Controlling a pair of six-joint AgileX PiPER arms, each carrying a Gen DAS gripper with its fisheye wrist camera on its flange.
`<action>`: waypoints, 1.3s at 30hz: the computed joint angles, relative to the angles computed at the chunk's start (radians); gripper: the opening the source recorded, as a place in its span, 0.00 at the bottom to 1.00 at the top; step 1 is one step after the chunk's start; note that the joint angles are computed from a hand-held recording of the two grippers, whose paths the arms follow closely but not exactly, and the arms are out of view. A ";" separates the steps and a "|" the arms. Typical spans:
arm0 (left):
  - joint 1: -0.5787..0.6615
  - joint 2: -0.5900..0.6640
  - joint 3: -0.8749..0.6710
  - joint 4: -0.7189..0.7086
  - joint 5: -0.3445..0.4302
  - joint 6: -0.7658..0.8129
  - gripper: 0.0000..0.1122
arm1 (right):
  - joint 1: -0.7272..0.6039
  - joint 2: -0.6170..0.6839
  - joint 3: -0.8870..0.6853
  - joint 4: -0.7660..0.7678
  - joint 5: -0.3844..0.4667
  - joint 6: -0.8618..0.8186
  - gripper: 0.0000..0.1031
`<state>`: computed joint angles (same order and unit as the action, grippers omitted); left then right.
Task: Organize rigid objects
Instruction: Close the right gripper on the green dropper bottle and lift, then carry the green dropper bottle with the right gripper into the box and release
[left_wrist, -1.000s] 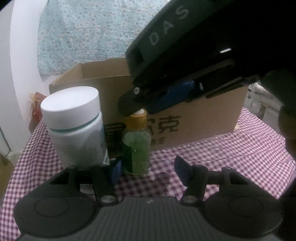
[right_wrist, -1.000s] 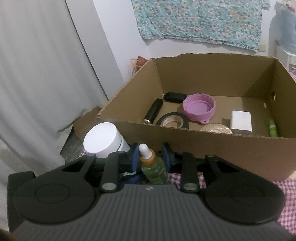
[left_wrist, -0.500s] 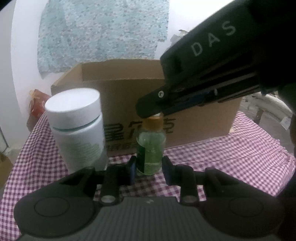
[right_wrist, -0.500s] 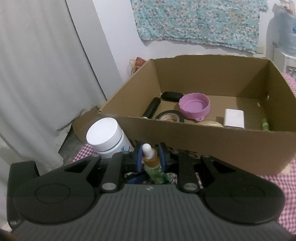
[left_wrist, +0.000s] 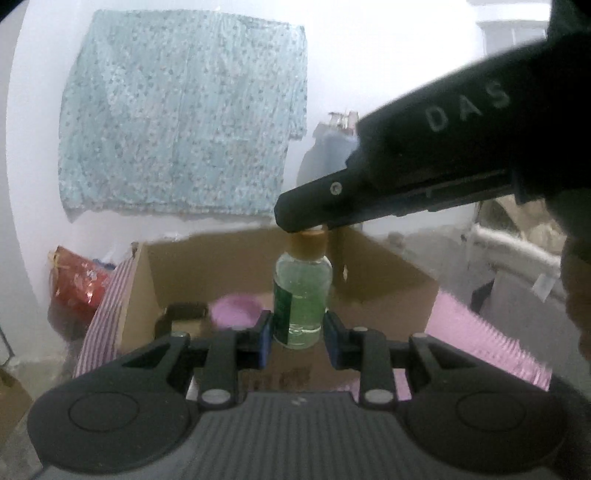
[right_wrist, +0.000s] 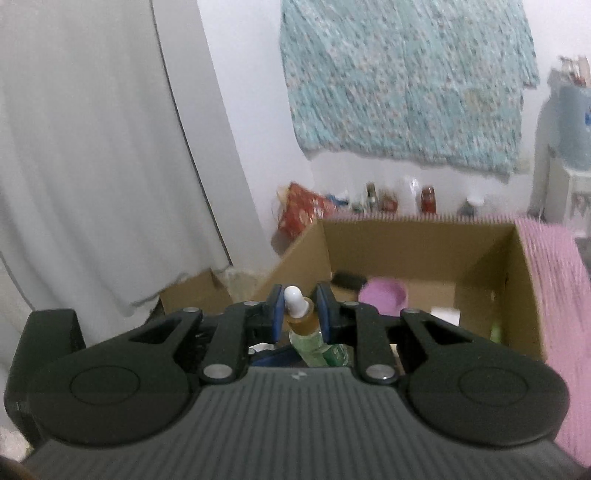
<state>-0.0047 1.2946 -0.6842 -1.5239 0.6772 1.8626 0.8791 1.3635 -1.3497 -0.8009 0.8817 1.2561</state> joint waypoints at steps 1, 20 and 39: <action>-0.024 0.014 -0.043 0.032 -0.013 -0.060 0.27 | -0.023 -0.003 -0.018 0.017 -0.008 -0.041 0.17; -0.388 0.758 -1.102 1.004 0.096 -1.390 0.27 | -0.874 0.295 -0.280 1.080 -0.108 -1.065 0.18; -0.358 0.816 -1.217 1.064 0.197 -1.511 0.55 | -0.904 0.430 -0.250 1.235 -0.172 -1.152 0.28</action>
<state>-0.3623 2.1105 -1.9015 -0.4600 0.8742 0.3521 -0.0245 1.7935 -1.5994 0.4338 0.7101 0.1038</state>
